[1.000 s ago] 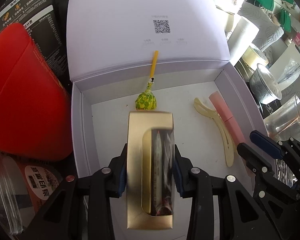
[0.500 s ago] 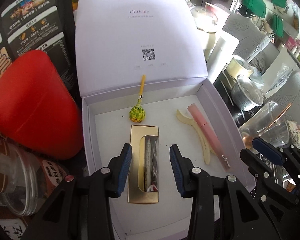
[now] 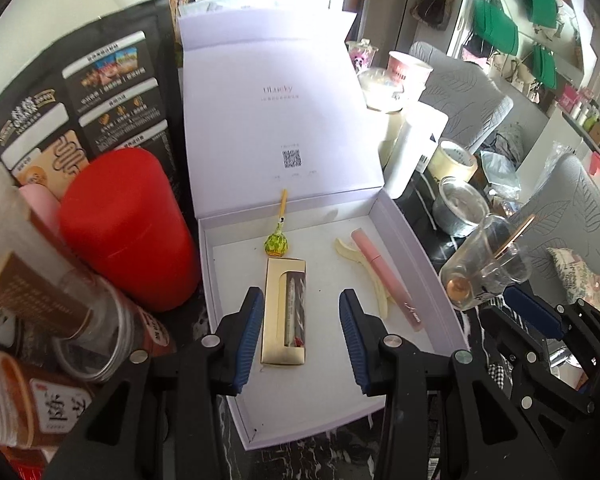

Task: Organize rigid objects
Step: 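Withdraw both tools from the box toward the scrunchies and card box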

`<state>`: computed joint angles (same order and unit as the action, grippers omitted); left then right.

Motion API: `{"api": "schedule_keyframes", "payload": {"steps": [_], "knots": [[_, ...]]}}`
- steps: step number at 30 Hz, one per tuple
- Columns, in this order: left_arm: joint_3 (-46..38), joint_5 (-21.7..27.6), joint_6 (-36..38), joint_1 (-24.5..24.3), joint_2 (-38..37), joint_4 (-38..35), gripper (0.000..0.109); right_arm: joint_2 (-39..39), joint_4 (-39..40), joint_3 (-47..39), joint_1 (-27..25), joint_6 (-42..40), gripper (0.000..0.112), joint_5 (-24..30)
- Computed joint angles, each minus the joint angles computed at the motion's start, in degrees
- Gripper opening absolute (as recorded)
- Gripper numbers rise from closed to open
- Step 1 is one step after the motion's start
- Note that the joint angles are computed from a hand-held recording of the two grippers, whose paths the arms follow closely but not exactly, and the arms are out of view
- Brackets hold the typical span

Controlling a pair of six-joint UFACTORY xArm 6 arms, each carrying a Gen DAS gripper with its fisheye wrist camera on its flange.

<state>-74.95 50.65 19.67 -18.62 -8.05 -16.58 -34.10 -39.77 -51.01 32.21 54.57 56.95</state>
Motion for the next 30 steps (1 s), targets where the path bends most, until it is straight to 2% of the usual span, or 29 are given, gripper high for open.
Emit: {"api": "schedule_keyframes", "payload": {"steps": [12,18,21,30], "knots": [[7.51,-2.71,2.92,-0.34,-11.93,-3.35,0.039,-6.01,-7.42,-0.60,10.16,7.13,0.025,9.01],[11.51,-3.40,5.19,-0.61,-17.50,-5.92,0.039,-8.15,-11.94,-1.48,18.08,10.91,0.026,17.25],[14.06,-3.68,6.34,-0.65,-20.63,-7.36,0.039,-9.50,-13.83,-1.01,22.28,12.99,0.038,20.68],[20.27,-2.36,8.33,-0.85,-26.72,-9.57,0.039,-12.12,-17.68,0.30,36.21,20.36,0.041,33.28]]}}
